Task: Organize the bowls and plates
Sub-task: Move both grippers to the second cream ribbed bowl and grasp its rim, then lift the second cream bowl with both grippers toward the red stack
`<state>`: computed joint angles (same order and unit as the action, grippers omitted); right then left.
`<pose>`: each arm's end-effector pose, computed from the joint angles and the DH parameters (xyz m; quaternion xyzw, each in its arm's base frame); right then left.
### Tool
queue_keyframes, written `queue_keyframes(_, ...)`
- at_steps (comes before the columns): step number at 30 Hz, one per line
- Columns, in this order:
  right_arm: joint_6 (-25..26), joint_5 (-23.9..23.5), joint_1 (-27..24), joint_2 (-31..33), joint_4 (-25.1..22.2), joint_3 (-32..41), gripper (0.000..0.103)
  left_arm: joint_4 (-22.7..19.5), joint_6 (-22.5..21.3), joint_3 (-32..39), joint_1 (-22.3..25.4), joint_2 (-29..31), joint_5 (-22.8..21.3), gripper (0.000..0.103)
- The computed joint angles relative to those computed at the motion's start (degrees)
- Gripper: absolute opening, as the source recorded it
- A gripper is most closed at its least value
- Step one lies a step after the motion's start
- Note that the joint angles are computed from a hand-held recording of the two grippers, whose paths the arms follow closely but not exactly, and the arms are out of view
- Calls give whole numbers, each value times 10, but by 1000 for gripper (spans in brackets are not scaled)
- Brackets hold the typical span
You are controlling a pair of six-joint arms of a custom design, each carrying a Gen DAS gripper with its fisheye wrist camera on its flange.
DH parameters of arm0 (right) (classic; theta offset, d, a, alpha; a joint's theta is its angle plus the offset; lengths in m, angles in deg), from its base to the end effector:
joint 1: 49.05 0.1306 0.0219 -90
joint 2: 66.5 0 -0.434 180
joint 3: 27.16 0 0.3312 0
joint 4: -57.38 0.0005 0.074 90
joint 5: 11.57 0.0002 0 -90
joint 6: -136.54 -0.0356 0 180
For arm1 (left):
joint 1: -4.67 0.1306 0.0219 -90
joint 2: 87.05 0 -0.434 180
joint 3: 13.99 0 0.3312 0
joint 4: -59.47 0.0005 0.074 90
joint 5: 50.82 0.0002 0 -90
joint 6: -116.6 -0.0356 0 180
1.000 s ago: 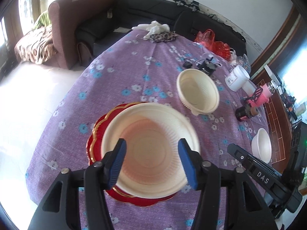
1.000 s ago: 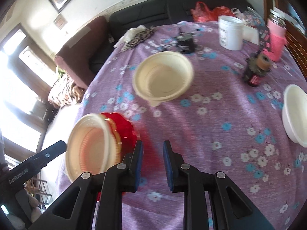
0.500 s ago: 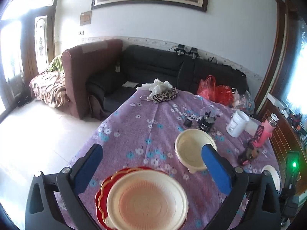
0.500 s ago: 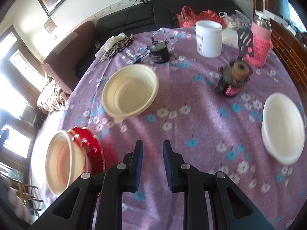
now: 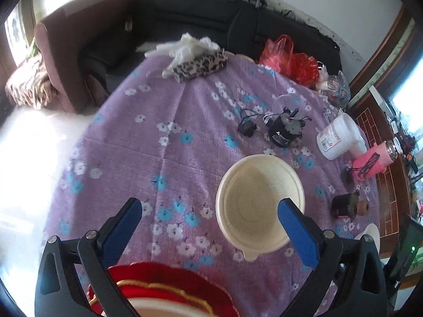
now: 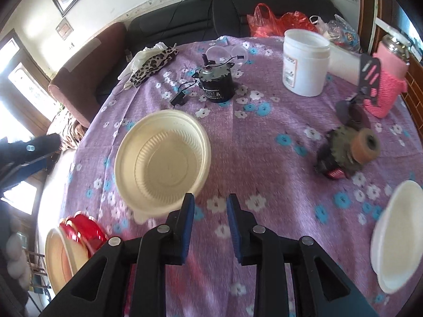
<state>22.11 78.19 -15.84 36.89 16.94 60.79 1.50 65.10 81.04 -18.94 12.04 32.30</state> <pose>0.4210 0.2752 0.3738 -0.0738 0.9531 0.1432 0.2561 0.4339 -0.1856 0.4390 -0.1399 0.9586 -0.0746 0.2367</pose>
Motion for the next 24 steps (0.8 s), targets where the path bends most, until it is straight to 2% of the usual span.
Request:
queue_keyframes(2, -6, -6, -3, 14, 6, 7, 40, 6, 0, 1, 12, 17, 21, 103)
queue_keyframes(10, -3, 15, 1, 75, -14, 52, 41, 19, -28, 9, 34, 69, 70, 98)
queue_keyframes(16, -8, 9, 3, 98, -22, 62, 41, 3, -35, 18, 37, 95, 93, 93)
queue_keyframes(20, -7, 7, 4, 99, -22, 64, 41, -24, -39, 32, 33, 106, 88, 90)
queue_keyframes(23, -7, 3, 5, 99, -25, 65, 41, -60, -57, 53, 27, 124, 92, 71)
queue_keyframes(24, -8, 0, 5, 99, -26, 65, 41, -72, -65, 60, 25, 131, 94, 50)
